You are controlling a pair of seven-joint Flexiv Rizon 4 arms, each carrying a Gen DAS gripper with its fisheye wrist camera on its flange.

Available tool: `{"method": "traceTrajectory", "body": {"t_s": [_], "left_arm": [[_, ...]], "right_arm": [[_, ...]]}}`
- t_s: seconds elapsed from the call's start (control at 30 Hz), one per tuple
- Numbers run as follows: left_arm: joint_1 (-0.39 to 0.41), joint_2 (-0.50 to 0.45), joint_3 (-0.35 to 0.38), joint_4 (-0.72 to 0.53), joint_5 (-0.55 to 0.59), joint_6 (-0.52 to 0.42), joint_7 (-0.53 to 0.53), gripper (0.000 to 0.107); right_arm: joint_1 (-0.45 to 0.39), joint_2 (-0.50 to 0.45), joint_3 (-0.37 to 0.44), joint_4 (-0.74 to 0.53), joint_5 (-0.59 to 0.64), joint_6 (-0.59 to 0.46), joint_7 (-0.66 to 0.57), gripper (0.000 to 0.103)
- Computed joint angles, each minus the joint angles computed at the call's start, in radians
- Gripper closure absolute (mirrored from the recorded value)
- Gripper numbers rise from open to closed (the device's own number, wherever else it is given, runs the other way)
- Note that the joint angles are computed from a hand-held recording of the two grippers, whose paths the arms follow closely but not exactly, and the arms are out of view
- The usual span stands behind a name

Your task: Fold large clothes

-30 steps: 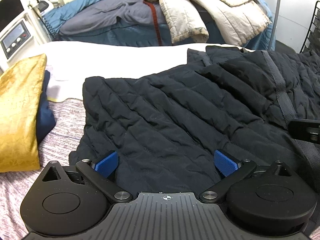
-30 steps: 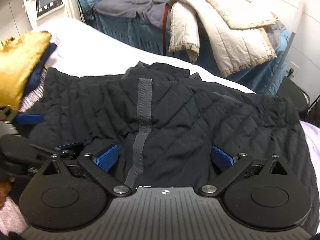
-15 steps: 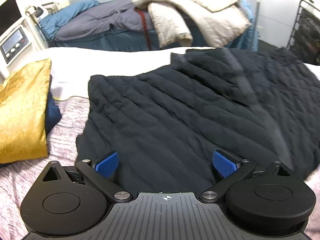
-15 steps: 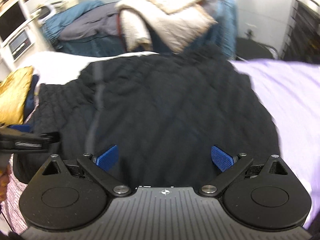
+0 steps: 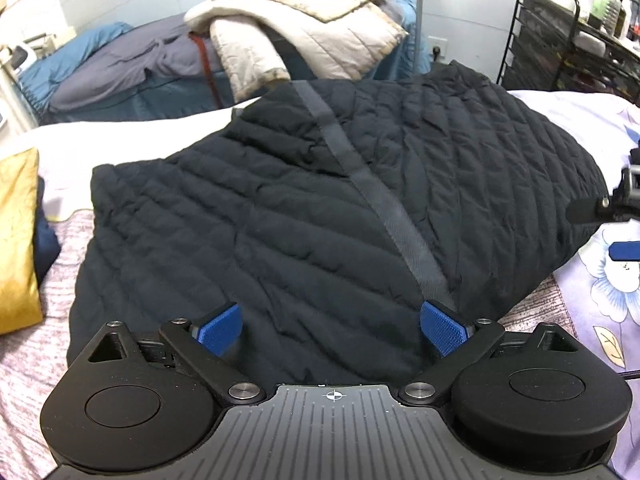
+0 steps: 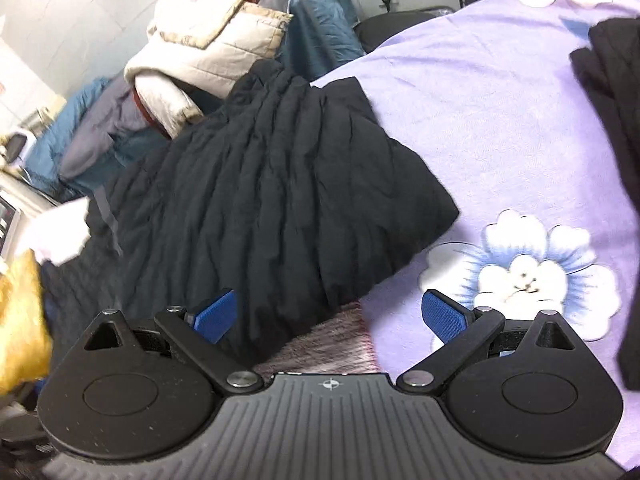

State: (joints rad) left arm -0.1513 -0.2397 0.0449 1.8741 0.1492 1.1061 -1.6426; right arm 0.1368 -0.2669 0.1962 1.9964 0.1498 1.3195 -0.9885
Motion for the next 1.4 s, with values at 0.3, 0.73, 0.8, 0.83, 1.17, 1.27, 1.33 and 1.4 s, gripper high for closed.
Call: {"method": "traceTrajectory", "body": {"t_s": [0.3,0.73,0.8,0.83,1.17,1.27,1.33,1.4], "left_arm": [[0.062,0.082,0.024,0.123,-0.099,0.033,-0.049,0.004],[0.144,0.080,0.007,0.132,-0.176,0.081,-0.070,0.004],[0.115,0.064,0.013,0.098,-0.115,0.051,-0.085,0.004],[0.098,0.059,0.023,0.083,-0.072,0.038,-0.116,0.004],[0.171,0.093,0.075,0.156,-0.099,0.117,-0.225,0.004],[0.236,0.064,0.061,0.141,-0.230,0.056,-0.161,0.004],[0.281,0.028,0.035,0.150,-0.356,0.075,-0.091,0.004],[0.335,-0.015,-0.023,0.150,-0.545,0.058,0.022,0.004]], "right_arm": [[-0.122,-0.089,0.086,-0.085,0.239,0.041,-0.024,0.004],[-0.166,-0.186,0.126,-0.193,0.375,0.036,-0.095,0.004],[-0.163,-0.199,0.127,-0.200,0.371,0.054,-0.091,0.003],[-0.166,-0.202,0.132,-0.201,0.371,0.061,-0.092,0.003],[-0.222,-0.242,0.180,-0.256,0.363,0.026,-0.139,0.002],[-0.241,-0.249,0.196,-0.272,0.381,0.004,-0.184,0.002],[-0.238,-0.248,0.190,-0.279,0.383,-0.012,-0.201,0.002],[-0.224,-0.244,0.174,-0.281,0.378,-0.025,-0.204,0.001]]}}
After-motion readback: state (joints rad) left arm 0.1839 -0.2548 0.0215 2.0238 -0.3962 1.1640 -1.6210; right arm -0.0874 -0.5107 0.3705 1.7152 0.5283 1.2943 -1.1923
